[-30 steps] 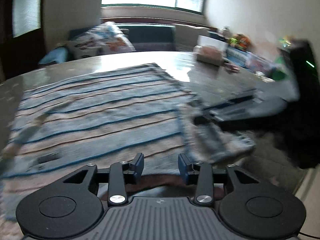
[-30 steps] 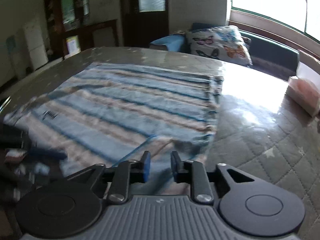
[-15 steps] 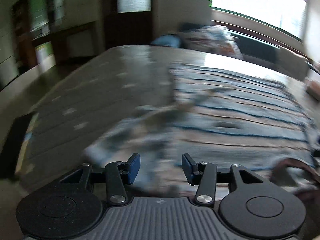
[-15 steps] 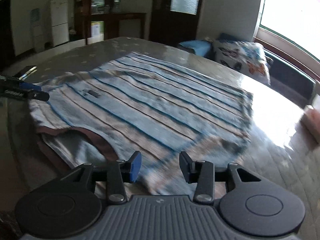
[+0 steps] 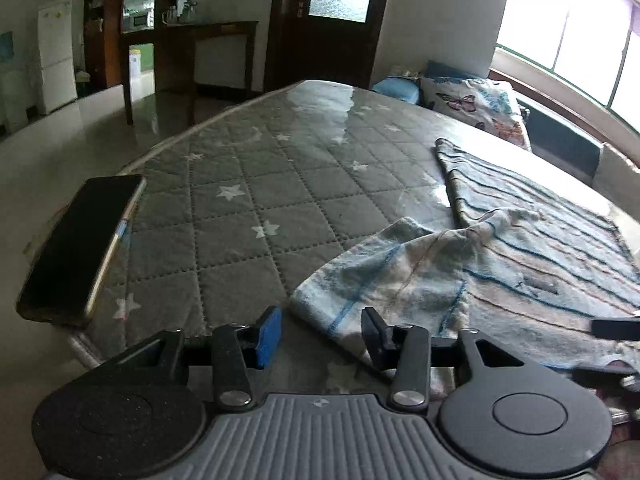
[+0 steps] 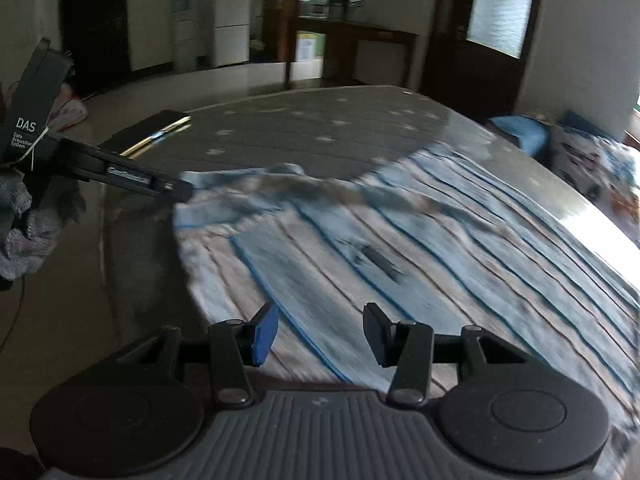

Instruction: Fold clothes

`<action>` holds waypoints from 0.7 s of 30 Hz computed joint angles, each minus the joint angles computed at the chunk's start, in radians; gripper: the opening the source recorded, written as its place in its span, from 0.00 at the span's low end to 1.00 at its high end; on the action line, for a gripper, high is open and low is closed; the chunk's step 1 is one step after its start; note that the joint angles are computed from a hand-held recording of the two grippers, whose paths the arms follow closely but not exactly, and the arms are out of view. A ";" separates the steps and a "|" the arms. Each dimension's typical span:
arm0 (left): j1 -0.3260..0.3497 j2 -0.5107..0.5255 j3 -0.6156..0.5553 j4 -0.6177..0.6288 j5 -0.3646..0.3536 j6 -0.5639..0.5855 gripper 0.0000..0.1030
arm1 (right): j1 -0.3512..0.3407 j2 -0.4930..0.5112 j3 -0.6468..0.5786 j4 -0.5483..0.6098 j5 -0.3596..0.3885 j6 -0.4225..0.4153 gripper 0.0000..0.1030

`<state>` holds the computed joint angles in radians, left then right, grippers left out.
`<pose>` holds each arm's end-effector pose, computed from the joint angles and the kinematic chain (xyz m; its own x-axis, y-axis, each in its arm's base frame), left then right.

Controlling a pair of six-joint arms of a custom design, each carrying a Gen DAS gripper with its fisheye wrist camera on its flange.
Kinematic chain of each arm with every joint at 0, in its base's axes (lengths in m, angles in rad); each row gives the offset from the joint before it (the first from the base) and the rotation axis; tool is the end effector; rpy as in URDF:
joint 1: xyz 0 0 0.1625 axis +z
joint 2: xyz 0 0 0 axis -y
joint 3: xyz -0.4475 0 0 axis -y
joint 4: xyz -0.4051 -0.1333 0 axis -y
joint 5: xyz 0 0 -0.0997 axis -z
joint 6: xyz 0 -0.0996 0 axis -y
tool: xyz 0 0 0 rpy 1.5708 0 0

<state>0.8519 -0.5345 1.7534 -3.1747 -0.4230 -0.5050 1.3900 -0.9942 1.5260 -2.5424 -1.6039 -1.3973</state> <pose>-0.2479 -0.6236 0.0097 -0.7630 -0.3264 -0.5579 0.2756 0.6165 -0.7376 -0.0026 -0.7373 0.2846 -0.3295 -0.8433 0.4245 -0.9378 0.3443 -0.0440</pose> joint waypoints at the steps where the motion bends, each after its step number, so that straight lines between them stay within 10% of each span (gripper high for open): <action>1: 0.002 0.001 -0.002 -0.012 -0.010 0.009 0.43 | 0.006 0.006 0.004 0.001 -0.001 0.000 0.46; 10: 0.005 0.003 0.000 -0.062 -0.048 0.025 0.42 | 0.045 0.048 0.042 -0.036 -0.013 0.009 0.46; 21: 0.004 0.008 0.011 -0.134 -0.042 0.042 0.03 | 0.047 0.053 0.074 -0.075 -0.020 0.032 0.45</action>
